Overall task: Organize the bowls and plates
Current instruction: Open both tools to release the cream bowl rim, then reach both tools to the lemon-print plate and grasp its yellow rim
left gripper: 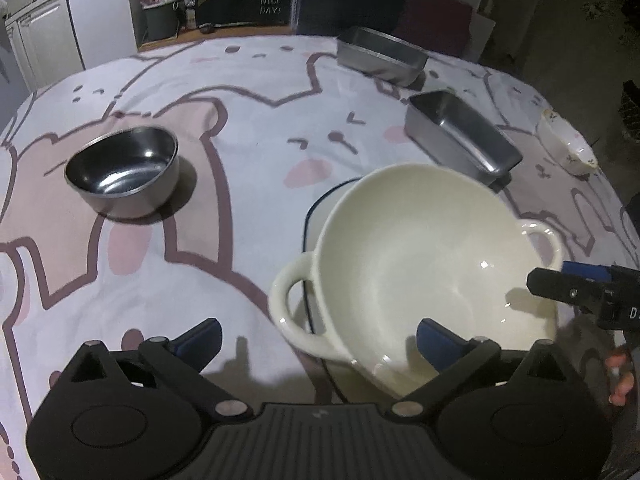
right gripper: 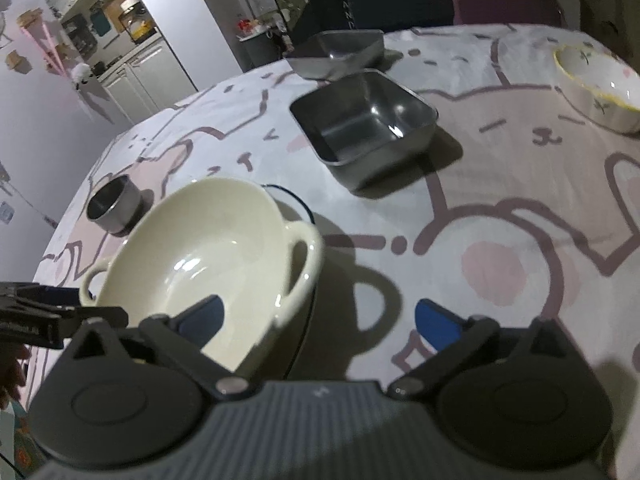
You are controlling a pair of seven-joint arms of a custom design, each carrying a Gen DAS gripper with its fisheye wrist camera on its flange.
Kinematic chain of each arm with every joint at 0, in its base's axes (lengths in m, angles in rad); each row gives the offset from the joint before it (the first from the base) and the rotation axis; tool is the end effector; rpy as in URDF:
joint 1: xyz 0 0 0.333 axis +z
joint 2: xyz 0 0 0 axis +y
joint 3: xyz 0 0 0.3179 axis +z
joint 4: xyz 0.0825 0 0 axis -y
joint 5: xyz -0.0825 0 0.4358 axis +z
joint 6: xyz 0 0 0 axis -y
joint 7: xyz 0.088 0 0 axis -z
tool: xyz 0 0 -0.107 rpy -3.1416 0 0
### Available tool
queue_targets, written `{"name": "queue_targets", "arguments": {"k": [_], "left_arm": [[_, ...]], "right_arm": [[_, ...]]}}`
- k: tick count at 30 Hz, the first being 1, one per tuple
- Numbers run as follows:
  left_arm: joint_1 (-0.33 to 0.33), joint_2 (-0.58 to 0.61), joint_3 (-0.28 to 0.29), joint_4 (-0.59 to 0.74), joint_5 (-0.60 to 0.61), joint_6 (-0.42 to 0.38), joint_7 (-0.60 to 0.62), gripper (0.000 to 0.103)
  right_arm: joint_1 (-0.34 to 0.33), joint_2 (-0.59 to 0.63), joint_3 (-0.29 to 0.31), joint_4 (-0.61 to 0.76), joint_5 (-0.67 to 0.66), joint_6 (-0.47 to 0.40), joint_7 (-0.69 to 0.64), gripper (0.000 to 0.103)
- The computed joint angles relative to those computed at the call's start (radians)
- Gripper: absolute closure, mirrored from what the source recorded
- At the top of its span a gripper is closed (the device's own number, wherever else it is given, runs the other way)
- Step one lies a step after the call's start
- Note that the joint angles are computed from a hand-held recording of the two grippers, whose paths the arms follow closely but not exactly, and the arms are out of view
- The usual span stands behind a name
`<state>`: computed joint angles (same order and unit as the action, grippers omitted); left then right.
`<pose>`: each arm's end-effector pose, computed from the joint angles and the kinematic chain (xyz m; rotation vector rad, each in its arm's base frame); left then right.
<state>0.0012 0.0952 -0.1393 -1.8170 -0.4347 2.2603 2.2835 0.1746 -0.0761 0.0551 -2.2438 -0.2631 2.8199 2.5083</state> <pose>0.6630 -0.1007 0.5060 -1.3324 2.6126 -0.7620 0.5801 0.1493 0.4464 -1.2996 2.1530 -0.3808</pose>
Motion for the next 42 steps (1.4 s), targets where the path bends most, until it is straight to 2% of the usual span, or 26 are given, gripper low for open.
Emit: {"name": "queue_targets", "arguments": {"k": [4,10,16,22,28,33,35,37,39,42], "left_arm": [[-0.006,-0.029,-0.007,-0.006,-0.06,0.047,0.019,0.0],[-0.039,-0.041,-0.023,0.029,-0.146,0.14,0.013,0.0],[-0.09,-0.012,-0.059,0.093,-0.196,0.212,-0.016,0.0],[-0.146,0.042,-0.112,0.151,-0.238,0.271,-0.044,0.0],[-0.208,0.113,-0.169,0.216,-0.273,0.311,-0.096,0.0],[-0.271,0.217,-0.211,0.294,-0.215,0.35,-0.15,0.001],[-0.297,0.265,-0.216,0.331,-0.161,0.353,-0.205,0.003],[-0.323,0.326,-0.218,0.387,-0.101,0.342,-0.27,0.018],[-0.354,0.392,-0.213,0.452,-0.037,0.332,-0.347,0.025],[-0.393,0.49,-0.206,0.555,0.048,0.305,-0.444,0.042]], "right_arm": [[-0.017,-0.032,0.007,-0.009,-0.071,0.012,0.043,0.0],[-0.064,-0.107,0.01,-0.007,-0.15,0.031,-0.004,0.0],[-0.196,-0.207,0.024,-0.021,-0.274,0.02,0.016,0.0],[-0.369,-0.267,0.042,-0.065,-0.4,0.056,0.155,0.0],[-0.508,-0.243,0.044,-0.076,-0.519,0.075,0.27,0.0],[-0.564,-0.159,0.017,-0.045,-0.645,0.075,0.378,0.0],[-0.559,-0.117,-0.005,-0.021,-0.691,0.057,0.39,0.0],[-0.543,-0.088,-0.036,-0.006,-0.701,0.033,0.37,0.0],[-0.509,-0.055,-0.082,0.006,-0.633,0.018,0.279,0.001],[-0.469,-0.004,-0.14,0.026,-0.557,0.034,0.196,0.011]]}}
